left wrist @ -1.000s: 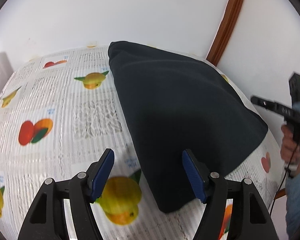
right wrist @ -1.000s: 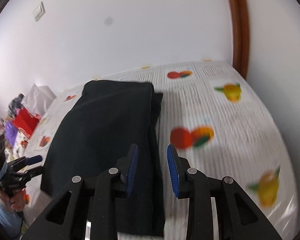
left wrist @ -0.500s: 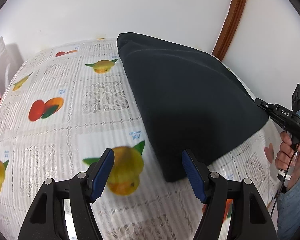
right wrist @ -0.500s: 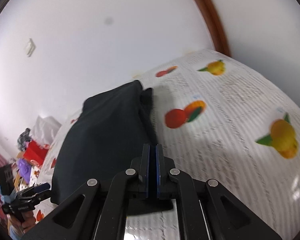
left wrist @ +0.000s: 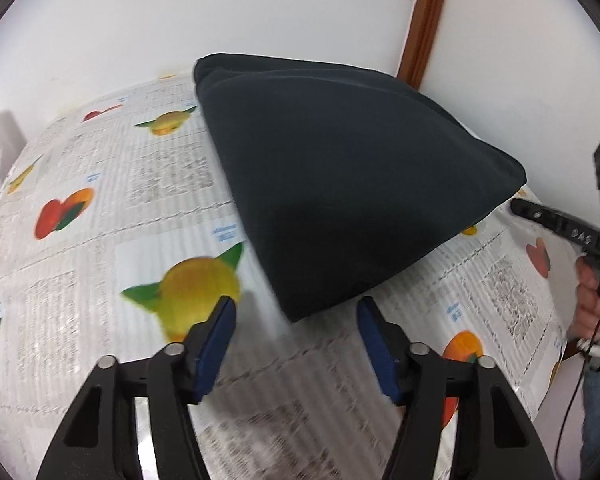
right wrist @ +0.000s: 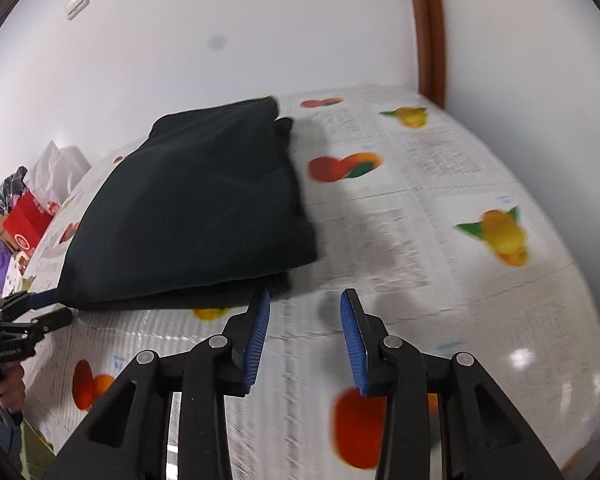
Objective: Fold small clothes
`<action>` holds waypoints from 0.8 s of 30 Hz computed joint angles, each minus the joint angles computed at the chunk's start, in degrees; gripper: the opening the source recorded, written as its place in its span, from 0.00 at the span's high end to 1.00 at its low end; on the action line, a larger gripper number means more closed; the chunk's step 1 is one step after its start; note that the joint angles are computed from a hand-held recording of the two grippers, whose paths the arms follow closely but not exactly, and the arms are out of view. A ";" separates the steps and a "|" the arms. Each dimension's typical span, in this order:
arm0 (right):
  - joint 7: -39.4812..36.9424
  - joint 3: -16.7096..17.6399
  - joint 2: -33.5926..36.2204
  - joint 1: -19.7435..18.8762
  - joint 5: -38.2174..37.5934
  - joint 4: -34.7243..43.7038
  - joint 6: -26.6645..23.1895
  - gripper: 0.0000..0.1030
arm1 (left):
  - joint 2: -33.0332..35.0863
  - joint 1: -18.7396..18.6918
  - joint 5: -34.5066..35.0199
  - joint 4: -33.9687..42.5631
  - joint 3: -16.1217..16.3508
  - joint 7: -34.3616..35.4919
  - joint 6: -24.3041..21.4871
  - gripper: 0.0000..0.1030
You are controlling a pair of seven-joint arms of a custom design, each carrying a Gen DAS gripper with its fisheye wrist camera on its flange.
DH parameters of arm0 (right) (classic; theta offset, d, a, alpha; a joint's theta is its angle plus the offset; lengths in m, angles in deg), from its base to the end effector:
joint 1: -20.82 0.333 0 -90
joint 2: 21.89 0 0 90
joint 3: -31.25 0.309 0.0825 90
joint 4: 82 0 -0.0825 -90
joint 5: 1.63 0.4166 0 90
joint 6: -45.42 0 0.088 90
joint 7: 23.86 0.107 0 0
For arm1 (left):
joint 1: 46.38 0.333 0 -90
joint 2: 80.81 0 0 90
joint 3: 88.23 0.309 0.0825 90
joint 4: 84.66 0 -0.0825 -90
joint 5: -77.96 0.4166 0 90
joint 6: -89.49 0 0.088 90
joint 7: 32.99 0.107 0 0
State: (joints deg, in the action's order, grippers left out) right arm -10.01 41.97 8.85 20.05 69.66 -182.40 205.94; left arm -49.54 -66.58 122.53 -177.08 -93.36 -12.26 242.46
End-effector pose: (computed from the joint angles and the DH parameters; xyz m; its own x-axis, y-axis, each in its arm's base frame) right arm 0.7034 0.0652 0.2716 0.4221 -0.8716 -0.2494 -0.6952 -0.1346 -0.7062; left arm 0.6712 -0.3299 0.3367 0.1488 -0.9847 0.0911 -0.7624 -0.1729 -0.6235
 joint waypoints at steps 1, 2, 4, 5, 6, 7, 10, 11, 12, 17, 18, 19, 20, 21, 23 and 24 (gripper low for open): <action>0.03 0.51 0.89 -0.11 0.79 1.02 -0.41 0.65 | 0.67 -0.24 0.30 0.92 0.21 0.03 -0.28 0.50; 2.07 0.21 1.89 0.56 0.07 2.20 -0.39 0.65 | 1.52 -0.47 0.37 2.15 0.32 0.40 -1.17 0.59; 7.78 -0.96 3.89 2.51 -3.51 4.55 0.19 0.68 | 2.23 -0.60 0.43 3.13 0.53 0.84 -1.58 0.74; 9.37 -1.07 4.33 2.97 -4.83 4.97 0.83 0.74 | 1.96 -0.84 0.98 2.76 1.02 -0.12 -1.09 0.81; 8.76 0.05 4.79 2.21 -4.32 5.61 0.94 0.82 | 1.44 -0.63 1.35 1.89 1.29 -1.08 0.33 0.83; 7.49 1.19 4.85 1.57 -3.29 5.78 1.84 0.87 | 0.85 -0.54 1.85 0.99 1.70 -2.30 1.46 0.84; 8.24 1.73 5.86 1.67 -4.75 7.62 1.23 0.89 | -0.45 -0.11 3.00 -0.81 2.51 -4.91 2.75 0.86; 8.83 1.77 6.59 2.12 -5.56 8.67 1.30 0.89 | -0.45 0.10 3.07 -0.71 2.48 -5.14 2.48 0.87; 9.57 1.74 7.13 2.57 -6.45 9.46 1.46 0.89 | -0.75 0.37 3.21 -0.95 2.58 -5.45 2.20 0.87; 13.79 2.17 9.36 3.82 -10.45 12.97 0.66 0.89 | -2.61 1.45 4.24 -2.36 2.94 -7.15 -0.81 0.89; 14.20 2.17 9.48 4.20 -11.32 13.13 0.94 0.89 | -3.06 1.75 4.35 -2.80 2.94 -7.57 -1.52 0.89; 14.23 2.32 9.41 4.41 -11.94 12.97 1.40 0.89 | -3.44 2.21 4.30 -3.32 2.72 -7.83 -1.57 0.89; 14.21 2.52 9.21 4.46 -12.33 12.62 1.86 0.89 | -3.82 2.83 4.04 -3.96 2.43 -8.09 -1.10 0.88; 14.28 2.41 8.75 4.75 -13.03 11.89 2.51 0.89 | -4.09 3.56 3.57 -4.57 2.01 -8.01 -0.13 0.88; 14.62 2.29 8.26 4.84 -14.10 11.05 2.99 0.88 | -4.16 4.20 3.08 -4.89 1.55 -7.69 0.44 0.88; 15.04 1.92 7.43 4.90 -14.87 9.96 2.92 0.88 | -4.07 4.11 3.12 -4.72 1.49 -7.57 0.01 0.88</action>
State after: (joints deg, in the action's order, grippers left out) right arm 5.04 43.89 16.28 24.95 54.79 -172.44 208.86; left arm -53.62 -62.48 125.66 -181.80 -91.87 -19.83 242.47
